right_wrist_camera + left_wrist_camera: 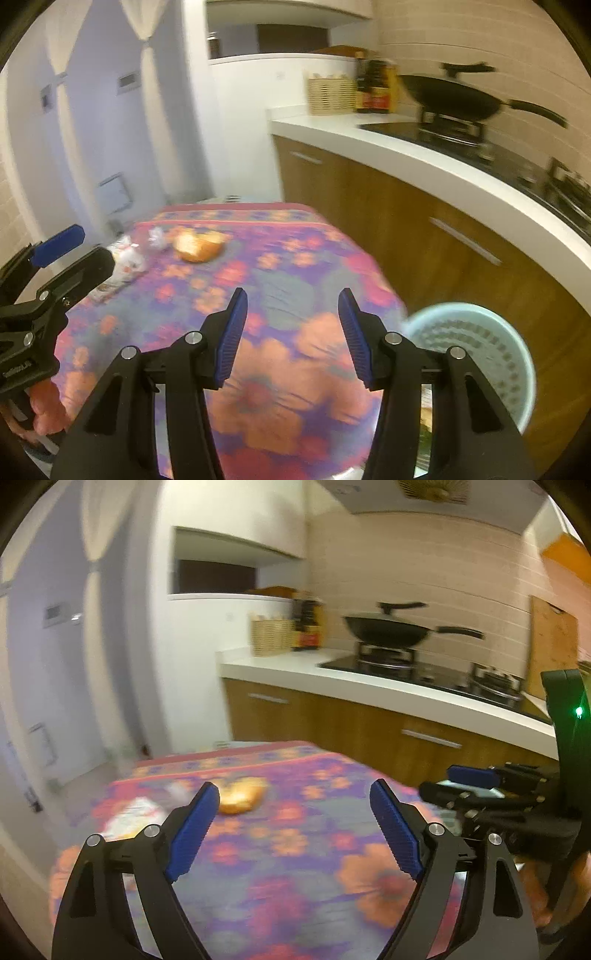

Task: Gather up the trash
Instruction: 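Move both open tools back over the table toward the bottle and peel, then grasp the plastic tea bottle with the left tool while the right tool grasps the large orange peel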

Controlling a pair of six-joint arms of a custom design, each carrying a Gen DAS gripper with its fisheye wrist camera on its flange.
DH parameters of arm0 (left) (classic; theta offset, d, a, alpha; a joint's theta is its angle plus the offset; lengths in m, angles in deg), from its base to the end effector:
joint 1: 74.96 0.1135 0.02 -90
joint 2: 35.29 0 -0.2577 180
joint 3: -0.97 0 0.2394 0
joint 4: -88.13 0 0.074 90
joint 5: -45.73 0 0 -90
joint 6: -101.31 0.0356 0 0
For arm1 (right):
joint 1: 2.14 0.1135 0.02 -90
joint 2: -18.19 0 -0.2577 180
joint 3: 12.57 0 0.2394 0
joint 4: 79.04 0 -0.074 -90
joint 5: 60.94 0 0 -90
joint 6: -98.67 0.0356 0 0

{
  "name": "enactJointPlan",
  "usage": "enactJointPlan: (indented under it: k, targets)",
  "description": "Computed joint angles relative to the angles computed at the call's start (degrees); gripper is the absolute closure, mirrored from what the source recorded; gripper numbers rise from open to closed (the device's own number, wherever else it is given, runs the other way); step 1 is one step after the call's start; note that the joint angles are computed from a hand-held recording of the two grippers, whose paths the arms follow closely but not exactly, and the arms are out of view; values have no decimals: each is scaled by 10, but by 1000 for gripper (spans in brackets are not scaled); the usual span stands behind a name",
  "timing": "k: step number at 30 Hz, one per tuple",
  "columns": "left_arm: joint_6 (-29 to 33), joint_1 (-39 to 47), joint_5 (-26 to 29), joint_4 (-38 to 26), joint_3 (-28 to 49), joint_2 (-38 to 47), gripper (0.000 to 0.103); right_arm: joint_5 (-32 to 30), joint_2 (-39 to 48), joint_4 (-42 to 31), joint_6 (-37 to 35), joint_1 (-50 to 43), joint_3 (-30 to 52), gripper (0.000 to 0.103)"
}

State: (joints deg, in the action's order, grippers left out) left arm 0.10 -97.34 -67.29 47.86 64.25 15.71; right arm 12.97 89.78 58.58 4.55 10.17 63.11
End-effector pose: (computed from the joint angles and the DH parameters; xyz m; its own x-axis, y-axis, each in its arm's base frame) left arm 0.1773 -0.0580 0.3146 -0.4317 -0.0157 -0.9019 -0.0538 0.9985 0.0084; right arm 0.2542 0.0656 0.3080 -0.5738 -0.1959 -0.7952 -0.4598 0.8806 0.1149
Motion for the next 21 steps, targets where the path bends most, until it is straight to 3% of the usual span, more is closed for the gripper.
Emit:
enactJointPlan:
  k: [4,7,10,13,16,21]
  targets:
    - [70,172,106,-27,-22,-64,18,38,44,23,30,75,34,55]
    - [134,322,215,-38,-33,-88,15,58,96,41,52,119,66,48]
    - [202,495,362,-39,-40,-77,15,70,157,52,65,154,105,46]
    - [255,632,497,-41,-32,-12,14,82,223,54,78,182,152,39]
    - [299,699,584,-35,-22,66,14,104,284,56,94,199,197,29]
    - [323,724,625,-37,20,207,16,111,369,61,118,209,272,29]
